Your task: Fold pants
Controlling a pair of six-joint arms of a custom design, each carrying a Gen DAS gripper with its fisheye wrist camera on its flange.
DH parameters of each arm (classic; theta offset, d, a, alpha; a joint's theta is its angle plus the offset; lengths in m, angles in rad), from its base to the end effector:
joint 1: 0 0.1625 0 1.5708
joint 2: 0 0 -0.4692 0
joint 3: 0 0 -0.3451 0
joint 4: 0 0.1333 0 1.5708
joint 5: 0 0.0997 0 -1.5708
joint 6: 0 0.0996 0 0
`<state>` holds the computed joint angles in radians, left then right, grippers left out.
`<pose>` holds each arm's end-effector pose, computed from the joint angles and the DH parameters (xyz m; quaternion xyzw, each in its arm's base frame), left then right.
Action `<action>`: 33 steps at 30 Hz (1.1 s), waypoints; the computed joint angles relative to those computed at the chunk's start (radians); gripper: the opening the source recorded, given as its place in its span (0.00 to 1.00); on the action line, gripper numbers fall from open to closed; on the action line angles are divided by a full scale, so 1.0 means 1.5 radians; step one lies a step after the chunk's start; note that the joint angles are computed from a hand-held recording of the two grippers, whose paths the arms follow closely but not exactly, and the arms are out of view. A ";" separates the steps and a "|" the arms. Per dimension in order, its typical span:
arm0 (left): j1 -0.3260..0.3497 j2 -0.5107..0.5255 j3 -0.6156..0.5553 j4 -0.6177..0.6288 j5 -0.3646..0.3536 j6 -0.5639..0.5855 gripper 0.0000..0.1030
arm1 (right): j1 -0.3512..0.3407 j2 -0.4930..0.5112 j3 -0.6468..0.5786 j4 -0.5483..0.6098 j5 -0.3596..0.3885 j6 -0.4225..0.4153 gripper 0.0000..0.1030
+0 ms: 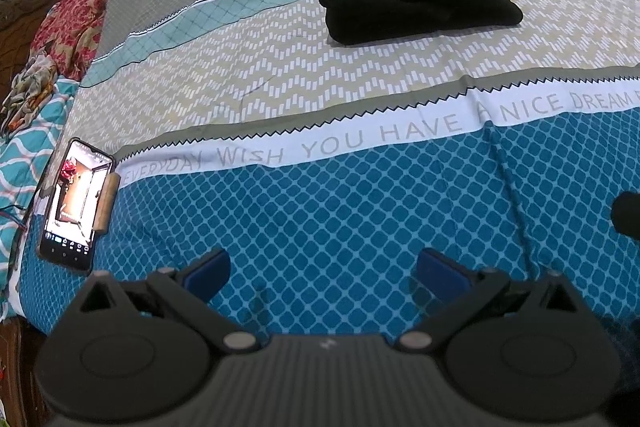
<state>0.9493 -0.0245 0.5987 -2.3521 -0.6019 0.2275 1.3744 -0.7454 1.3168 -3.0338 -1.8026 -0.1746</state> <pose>-0.3303 -0.8311 -0.0481 0.3187 0.8219 -0.1804 0.4364 -0.0426 -0.7798 0.3108 -0.0596 -0.8956 0.4017 0.1815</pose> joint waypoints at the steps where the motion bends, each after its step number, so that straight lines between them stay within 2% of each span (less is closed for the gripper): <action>1: 0.000 0.000 0.000 -0.002 0.000 0.002 1.00 | 0.001 0.000 0.001 -0.003 -0.001 -0.004 0.89; 9: 0.000 0.000 0.001 0.000 0.001 0.000 1.00 | 0.003 0.000 0.005 -0.020 0.002 -0.025 0.89; 33: 0.002 0.003 -0.011 0.026 0.005 -0.017 1.00 | 0.001 0.000 0.004 -0.018 0.003 -0.022 0.89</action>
<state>0.9517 -0.0193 0.5823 -2.3136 -0.5947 0.2022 1.3763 -0.7456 1.3231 -3.0612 -1.7985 -0.2076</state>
